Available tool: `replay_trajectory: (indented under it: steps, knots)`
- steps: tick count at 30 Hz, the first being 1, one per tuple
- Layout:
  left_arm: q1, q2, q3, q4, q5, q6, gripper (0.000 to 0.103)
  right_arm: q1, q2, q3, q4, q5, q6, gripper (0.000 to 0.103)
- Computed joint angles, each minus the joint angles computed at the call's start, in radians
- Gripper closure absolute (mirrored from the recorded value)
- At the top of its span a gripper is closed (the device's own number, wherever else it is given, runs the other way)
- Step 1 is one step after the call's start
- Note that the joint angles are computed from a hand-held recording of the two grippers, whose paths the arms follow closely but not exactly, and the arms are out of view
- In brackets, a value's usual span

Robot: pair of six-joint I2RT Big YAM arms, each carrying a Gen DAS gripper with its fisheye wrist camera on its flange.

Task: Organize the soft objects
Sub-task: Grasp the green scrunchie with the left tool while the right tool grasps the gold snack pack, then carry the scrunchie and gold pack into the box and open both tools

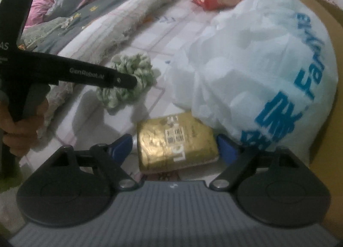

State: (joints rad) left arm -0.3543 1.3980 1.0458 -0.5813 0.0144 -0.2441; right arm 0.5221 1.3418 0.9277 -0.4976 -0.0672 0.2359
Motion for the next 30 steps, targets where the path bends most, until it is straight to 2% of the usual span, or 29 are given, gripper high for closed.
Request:
replay_trajectory:
  steps: [3,9,11,12,17,20,24,30]
  knots:
    - [0.004,-0.015,-0.015,0.002,0.008,-0.013,0.068,0.004,-0.015,-0.015,0.003,0.000,0.000,0.018]
    - [-0.004,-0.027,-0.024,0.007,-0.004,-0.031,0.073,0.013,0.015,-0.011,0.069,0.038,-0.010,0.018]
    - [-0.006,-0.039,-0.032,0.005,-0.007,-0.044,0.075,0.030,0.026,-0.005,0.072,0.070,-0.046,0.021]
    - [-0.006,-0.046,-0.037,0.004,-0.010,-0.050,0.076,0.037,0.026,-0.003,0.068,0.091,-0.060,0.028]
    - [-0.011,-0.086,-0.057,-0.004,-0.021,-0.070,0.080,0.028,-0.001,-0.017,0.048,0.064,-0.061,0.029]
    - [-0.010,-0.119,-0.072,-0.007,-0.012,-0.086,0.081,0.012,-0.035,-0.039,0.043,0.008,-0.024,0.030]
    - [-0.012,-0.177,-0.089,0.002,-0.003,-0.109,0.082,-0.026,-0.105,-0.075,0.063,-0.106,0.025,0.030]
    - [-0.038,-0.235,-0.066,0.009,-0.007,-0.138,0.082,-0.099,-0.266,-0.140,0.088,-0.233,0.091,0.030]
